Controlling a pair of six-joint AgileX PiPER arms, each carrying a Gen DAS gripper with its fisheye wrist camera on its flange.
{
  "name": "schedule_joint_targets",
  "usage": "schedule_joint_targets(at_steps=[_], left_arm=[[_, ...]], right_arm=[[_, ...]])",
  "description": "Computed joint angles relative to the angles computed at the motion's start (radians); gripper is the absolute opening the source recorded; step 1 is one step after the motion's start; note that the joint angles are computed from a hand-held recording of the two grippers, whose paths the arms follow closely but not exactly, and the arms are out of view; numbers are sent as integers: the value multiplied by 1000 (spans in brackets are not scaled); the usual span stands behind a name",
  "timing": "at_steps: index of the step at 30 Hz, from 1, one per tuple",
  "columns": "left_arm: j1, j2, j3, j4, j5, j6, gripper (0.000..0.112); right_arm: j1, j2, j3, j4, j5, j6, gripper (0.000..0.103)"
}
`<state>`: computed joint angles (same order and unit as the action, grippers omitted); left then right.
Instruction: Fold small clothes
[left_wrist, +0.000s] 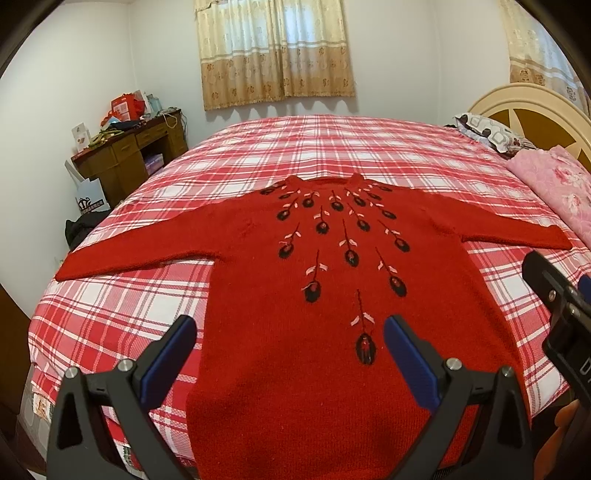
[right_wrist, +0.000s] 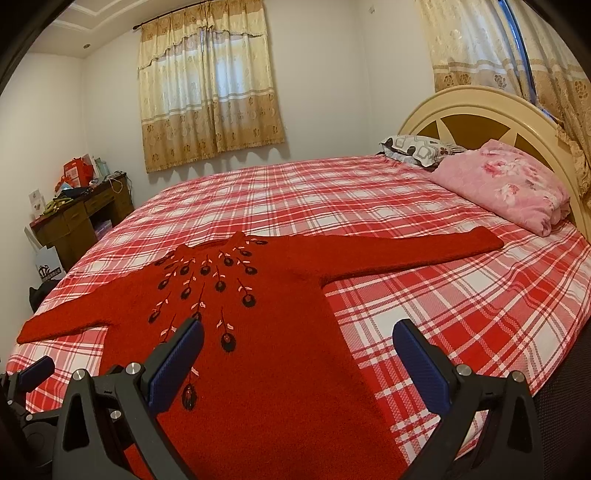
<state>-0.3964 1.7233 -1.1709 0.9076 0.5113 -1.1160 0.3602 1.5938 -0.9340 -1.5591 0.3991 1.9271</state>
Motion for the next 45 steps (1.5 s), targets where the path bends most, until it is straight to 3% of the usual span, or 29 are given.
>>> schedule_joint_targets(at_steps=[39,45], left_arm=[[10,15,-10,-65,-5,53,103],[33,47,-35,-114,-20,101,103]], right_arm=[[-5,16,0,-5,-15,14,102],[-45,29,5,-112,-14,129,102]])
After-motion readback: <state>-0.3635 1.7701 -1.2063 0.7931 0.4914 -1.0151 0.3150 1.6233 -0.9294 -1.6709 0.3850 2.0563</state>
